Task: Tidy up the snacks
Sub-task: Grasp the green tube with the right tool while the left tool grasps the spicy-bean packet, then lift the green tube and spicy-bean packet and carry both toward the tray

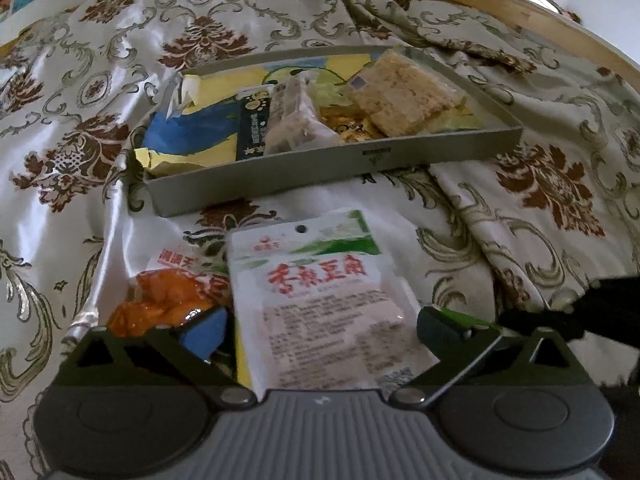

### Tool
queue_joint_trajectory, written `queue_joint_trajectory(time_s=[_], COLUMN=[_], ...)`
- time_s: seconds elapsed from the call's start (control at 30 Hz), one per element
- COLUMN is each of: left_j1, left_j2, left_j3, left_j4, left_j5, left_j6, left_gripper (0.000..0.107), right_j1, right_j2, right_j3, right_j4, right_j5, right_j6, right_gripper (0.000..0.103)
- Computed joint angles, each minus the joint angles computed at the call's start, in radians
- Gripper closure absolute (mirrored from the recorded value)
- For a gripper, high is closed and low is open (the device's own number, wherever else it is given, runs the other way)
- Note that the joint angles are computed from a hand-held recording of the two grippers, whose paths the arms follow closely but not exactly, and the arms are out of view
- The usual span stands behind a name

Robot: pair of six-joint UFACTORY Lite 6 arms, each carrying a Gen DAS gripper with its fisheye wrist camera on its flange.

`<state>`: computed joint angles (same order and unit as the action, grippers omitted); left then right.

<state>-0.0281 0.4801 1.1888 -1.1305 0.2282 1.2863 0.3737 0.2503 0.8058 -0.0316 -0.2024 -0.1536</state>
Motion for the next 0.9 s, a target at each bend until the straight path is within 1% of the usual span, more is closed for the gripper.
queue_joint_trajectory(time_s=[0.07, 0.13, 0.17, 0.2, 0.33, 0.4, 0.5, 0.53, 0.6, 0.77, 0.8, 0.87, 0.9], left_j1=[-0.010, -0.015, -0.019, -0.028, -0.046, -0.047, -0.042, -0.043, -0.056, -0.101, -0.103, -0.101, -0.096], left_j2=[0.021, 0.055, 0.078, 0.089, 0.125, 0.146, 0.172, 0.188, 0.209, 0.251, 0.256, 0.257, 0.252], left_j3=[0.031, 0.075, 0.102, 0.111, 0.146, 0.180, 0.223, 0.246, 0.277, 0.334, 0.344, 0.346, 0.337], left_j4=[0.069, 0.125, 0.180, 0.193, 0.197, 0.250, 0.245, 0.266, 0.323, 0.540, 0.559, 0.555, 0.528], left_j5=[0.003, 0.037, 0.049, 0.038, 0.017, 0.031, 0.063, 0.077, 0.078, 0.051, 0.055, 0.057, 0.056], left_j6=[-0.095, -0.175, -0.248, -0.280, -0.305, -0.381, -0.427, -0.460, -0.526, -0.754, -0.780, -0.776, -0.745], left_gripper=[0.005, 0.005, 0.005, 0.005, 0.005, 0.004, 0.004, 0.004, 0.004, 0.004, 0.004, 0.005, 0.007], right_j1=[-0.004, -0.004, -0.004, -0.006, -0.004, -0.007, -0.008, -0.007, -0.006, 0.001, 0.000, -0.003, -0.002], right_j2=[-0.007, -0.005, -0.004, -0.004, -0.013, -0.012, -0.005, -0.003, -0.002, -0.002, -0.003, -0.009, -0.016], right_j3=[-0.004, -0.004, -0.004, -0.003, -0.008, -0.012, -0.005, -0.004, -0.006, -0.006, -0.008, -0.011, -0.015], right_j4=[0.101, 0.190, 0.230, 0.244, 0.362, 0.351, 0.346, 0.347, 0.352, 0.384, 0.377, 0.369, 0.384], right_j5=[0.000, -0.008, -0.011, -0.010, -0.009, -0.011, -0.010, -0.010, -0.014, -0.019, -0.020, -0.016, -0.012], right_j6=[-0.092, -0.179, -0.218, -0.233, -0.350, -0.341, -0.329, -0.328, -0.332, -0.354, -0.346, -0.340, -0.355], right_gripper=[0.077, 0.077, 0.077, 0.077, 0.077, 0.077, 0.077, 0.077, 0.077, 0.077, 0.077, 0.077, 0.077])
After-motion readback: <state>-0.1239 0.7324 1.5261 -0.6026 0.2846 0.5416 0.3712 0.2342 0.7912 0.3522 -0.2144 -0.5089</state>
